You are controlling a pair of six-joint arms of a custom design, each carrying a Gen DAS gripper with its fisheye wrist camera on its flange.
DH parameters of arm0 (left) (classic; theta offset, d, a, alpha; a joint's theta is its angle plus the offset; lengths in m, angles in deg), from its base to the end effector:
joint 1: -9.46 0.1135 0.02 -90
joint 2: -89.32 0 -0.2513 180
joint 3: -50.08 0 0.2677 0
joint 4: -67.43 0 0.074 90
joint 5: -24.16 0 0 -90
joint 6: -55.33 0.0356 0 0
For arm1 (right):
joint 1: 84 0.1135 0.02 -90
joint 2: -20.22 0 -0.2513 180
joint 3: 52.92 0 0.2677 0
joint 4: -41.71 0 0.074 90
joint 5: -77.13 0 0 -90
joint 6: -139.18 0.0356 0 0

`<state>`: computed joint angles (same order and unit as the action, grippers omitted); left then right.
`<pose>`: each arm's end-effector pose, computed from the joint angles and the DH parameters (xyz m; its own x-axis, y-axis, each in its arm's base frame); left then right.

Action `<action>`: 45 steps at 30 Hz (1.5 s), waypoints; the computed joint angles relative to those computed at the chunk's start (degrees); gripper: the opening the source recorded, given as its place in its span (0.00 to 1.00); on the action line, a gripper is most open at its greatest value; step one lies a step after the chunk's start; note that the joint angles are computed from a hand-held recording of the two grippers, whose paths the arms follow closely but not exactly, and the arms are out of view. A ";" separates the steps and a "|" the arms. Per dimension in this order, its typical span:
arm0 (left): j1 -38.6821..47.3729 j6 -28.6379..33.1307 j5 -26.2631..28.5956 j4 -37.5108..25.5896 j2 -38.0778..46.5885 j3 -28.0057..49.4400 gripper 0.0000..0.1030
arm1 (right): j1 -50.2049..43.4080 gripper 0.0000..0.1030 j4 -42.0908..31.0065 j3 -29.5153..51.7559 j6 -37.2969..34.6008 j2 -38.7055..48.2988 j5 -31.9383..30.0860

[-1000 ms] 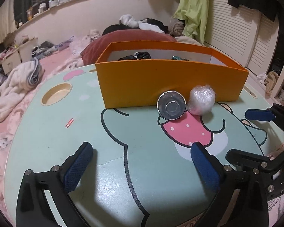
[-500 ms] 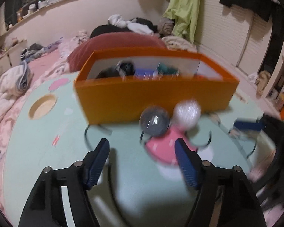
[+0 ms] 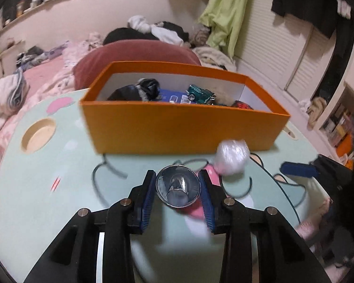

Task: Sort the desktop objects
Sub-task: 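Grasp the round mirror with the left gripper while the right gripper grasps the clear plastic bag, then drop the mirror into the box with the left gripper while the right gripper drops the clear bag in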

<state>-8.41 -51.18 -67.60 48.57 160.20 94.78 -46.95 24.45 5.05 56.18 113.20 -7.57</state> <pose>0.2434 -0.0773 0.1553 -0.7270 -0.0641 -0.6837 0.0829 0.9802 -0.1800 0.2568 0.1898 0.1243 -0.6941 -0.3720 -0.6163 -0.4738 0.8807 0.0021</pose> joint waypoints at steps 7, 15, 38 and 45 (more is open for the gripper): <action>-6.37 -1.08 -12.45 3.16 -6.24 -8.23 0.33 | -1.56 0.97 -0.12 -2.34 0.81 -4.09 -4.15; -6.39 -0.67 -13.35 3.49 -3.17 -6.00 0.32 | -1.87 0.88 -2.71 7.21 4.83 0.07 -7.60; 3.21 8.32 -11.06 1.20 17.43 25.39 0.93 | -13.06 0.51 -0.64 10.95 0.62 -4.48 -9.69; 2.93 8.44 -11.20 3.09 20.65 22.61 0.81 | -9.85 0.73 8.42 4.15 -6.11 -1.87 0.03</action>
<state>-5.48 -42.74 -78.80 51.66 180.85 117.39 -56.80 32.87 9.21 50.07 111.33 -7.54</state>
